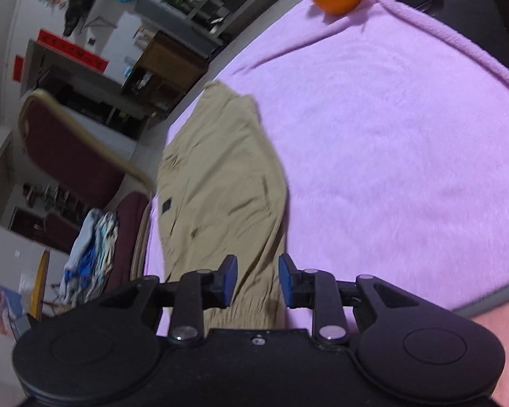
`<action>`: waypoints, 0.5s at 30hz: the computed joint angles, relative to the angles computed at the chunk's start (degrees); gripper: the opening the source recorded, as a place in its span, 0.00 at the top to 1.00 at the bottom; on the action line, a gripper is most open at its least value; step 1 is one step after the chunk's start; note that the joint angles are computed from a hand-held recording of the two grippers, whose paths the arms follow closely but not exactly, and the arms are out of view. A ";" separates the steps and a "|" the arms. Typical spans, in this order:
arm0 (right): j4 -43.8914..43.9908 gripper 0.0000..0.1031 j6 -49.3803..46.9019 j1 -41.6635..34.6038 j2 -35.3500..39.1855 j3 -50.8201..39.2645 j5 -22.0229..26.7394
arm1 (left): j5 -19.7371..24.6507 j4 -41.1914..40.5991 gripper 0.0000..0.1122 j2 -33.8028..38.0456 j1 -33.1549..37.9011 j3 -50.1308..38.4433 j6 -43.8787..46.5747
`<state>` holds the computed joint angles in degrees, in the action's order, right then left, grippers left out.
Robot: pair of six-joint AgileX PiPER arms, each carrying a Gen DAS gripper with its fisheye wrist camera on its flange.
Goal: Fold clothes
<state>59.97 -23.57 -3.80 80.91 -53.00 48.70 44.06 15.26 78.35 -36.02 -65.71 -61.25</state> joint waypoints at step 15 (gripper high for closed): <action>-7.19 0.80 -3.35 12.63 10.66 -6.42 -1.65 | 2.23 -9.85 0.77 7.03 1.50 -2.04 11.86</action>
